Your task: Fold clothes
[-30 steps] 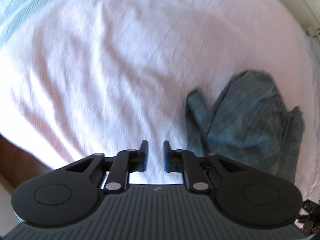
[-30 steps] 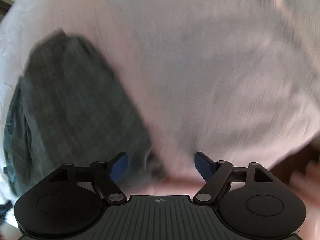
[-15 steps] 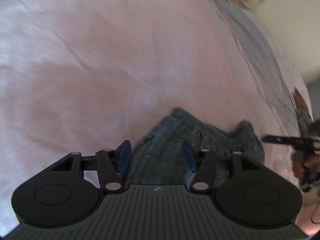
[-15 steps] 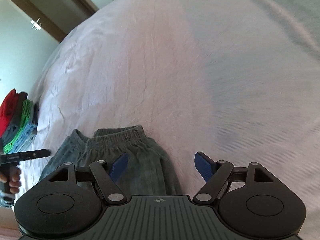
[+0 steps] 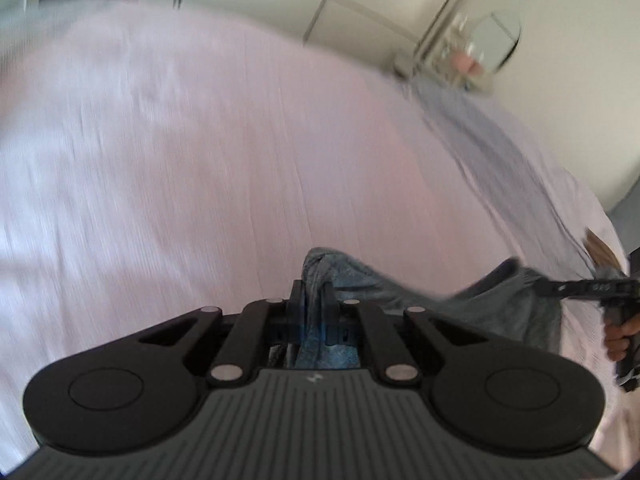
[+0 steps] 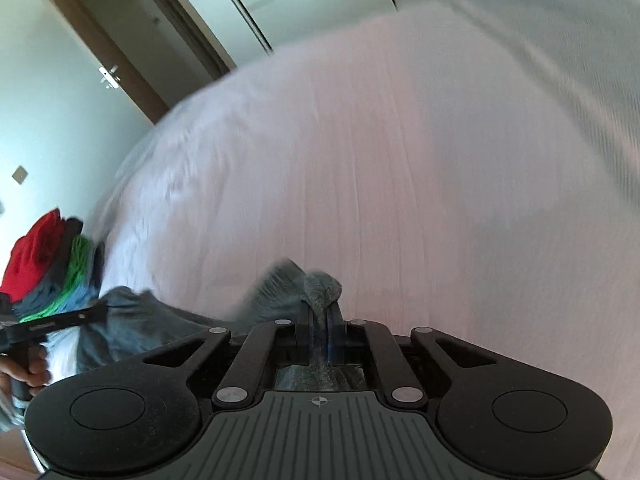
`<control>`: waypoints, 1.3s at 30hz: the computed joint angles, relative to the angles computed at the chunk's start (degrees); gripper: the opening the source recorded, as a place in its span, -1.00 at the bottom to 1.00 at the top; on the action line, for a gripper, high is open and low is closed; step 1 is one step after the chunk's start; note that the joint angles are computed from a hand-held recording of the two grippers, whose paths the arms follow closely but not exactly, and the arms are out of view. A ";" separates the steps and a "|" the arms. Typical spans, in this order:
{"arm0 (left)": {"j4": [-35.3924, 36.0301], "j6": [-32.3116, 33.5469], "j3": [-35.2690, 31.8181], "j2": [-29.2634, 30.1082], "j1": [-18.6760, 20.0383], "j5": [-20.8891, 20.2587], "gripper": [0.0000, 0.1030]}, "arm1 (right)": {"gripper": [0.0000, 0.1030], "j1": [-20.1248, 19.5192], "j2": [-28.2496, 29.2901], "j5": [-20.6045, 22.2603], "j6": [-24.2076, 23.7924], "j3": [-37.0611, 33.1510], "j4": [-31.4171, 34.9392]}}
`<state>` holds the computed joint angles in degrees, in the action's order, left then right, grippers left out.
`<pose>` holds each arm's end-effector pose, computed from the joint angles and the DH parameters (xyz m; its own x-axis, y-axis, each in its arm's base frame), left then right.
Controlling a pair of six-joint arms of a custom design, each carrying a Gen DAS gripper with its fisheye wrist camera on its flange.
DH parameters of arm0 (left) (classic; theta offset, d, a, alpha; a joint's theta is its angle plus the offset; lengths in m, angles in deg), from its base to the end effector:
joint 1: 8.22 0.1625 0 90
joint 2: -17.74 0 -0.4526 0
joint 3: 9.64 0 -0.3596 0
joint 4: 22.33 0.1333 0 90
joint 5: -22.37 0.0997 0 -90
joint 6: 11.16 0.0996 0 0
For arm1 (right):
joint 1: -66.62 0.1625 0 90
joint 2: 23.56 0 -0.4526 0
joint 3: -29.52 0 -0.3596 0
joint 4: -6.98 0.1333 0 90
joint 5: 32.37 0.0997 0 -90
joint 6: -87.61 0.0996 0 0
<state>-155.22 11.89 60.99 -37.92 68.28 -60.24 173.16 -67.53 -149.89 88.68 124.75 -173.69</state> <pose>-0.0300 -0.7508 0.4027 -0.8195 0.4955 -0.2879 0.5729 0.7229 -0.3864 0.2784 -0.6307 0.1913 -0.9376 0.0426 0.3451 -0.2025 0.7400 -0.6414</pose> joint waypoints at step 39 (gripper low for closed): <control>7.84 6.05 4.75 -8.12 4.40 14.44 -0.50 | -0.91 17.47 31.28 -22.83 -11.00 -20.34 10.64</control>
<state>-147.38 17.95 65.74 -46.04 72.68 -45.80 190.63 -36.25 -172.72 77.68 104.41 -163.05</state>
